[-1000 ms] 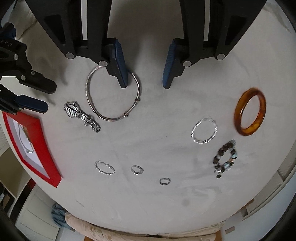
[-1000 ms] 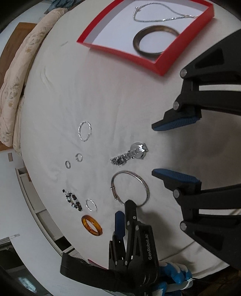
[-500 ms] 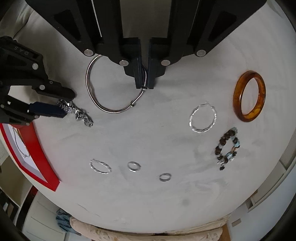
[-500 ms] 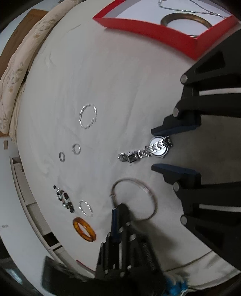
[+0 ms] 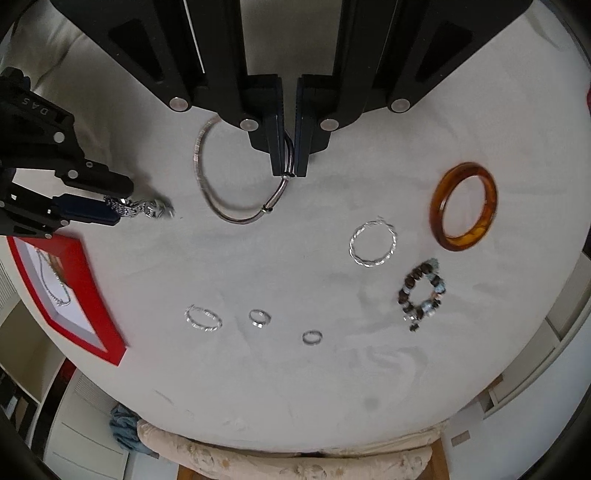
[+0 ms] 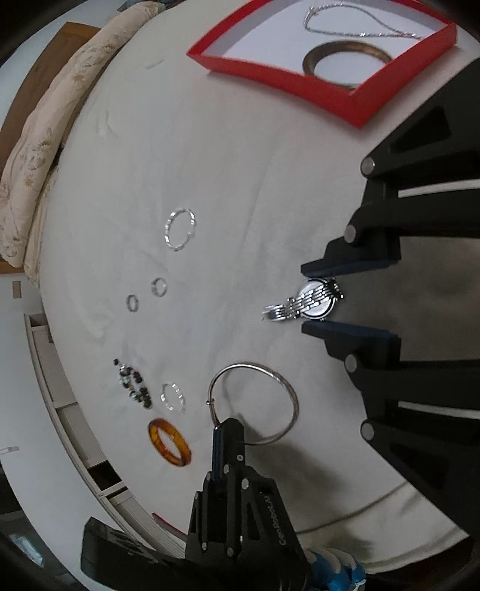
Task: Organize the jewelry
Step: 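Grasp the silver bangle with the left tool while the right tool grasps the silver watch, then carry the silver bangle and watch into the red box and release them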
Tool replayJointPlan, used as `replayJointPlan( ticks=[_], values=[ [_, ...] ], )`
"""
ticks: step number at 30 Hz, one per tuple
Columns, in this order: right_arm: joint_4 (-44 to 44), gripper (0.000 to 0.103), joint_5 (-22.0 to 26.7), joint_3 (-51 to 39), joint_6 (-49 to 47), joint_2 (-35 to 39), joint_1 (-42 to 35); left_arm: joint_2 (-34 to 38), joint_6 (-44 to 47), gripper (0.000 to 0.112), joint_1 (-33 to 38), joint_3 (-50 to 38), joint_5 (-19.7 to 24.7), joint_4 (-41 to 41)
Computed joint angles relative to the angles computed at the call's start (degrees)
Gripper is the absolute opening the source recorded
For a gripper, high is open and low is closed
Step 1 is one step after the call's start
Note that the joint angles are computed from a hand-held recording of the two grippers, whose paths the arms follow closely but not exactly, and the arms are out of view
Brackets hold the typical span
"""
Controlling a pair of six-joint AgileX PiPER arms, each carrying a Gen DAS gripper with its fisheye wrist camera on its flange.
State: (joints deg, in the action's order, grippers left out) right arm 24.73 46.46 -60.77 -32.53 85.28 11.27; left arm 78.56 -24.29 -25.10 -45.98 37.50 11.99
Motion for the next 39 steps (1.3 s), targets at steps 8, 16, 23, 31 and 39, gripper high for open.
replayJointPlan(
  ticks=[8, 16, 23, 31, 39],
  values=[
    [-1.12, 0.022, 3.26, -0.79, 3.82, -8.85, -1.60, -4.40, -8.01, 0.003, -7.61, -2.97, 6.05, 5.09],
    [0.03, 0.022, 7.69, -2.22, 1.94, -15.52, -9.14, -1.11, -14.12, 0.003, -17.04, -12.02, 10.73, 9.05],
    [6.31, 0.022, 12.17, -5.41, -8.94, -14.26, -26.36, 10.06, -11.89, 0.003, -22.65, -26.68, 11.64, 7.88],
    [10.60, 0.022, 11.51, -11.96, -16.44, -2.66, -41.33, 30.72, -1.93, 0.003, -24.38, -54.95, 14.05, 0.86],
    [11.04, 0.022, 6.64, -17.24, -18.02, 10.34, -42.51, 55.02, 2.74, 0.003, -23.18, -88.42, 24.63, -4.20]
  ],
)
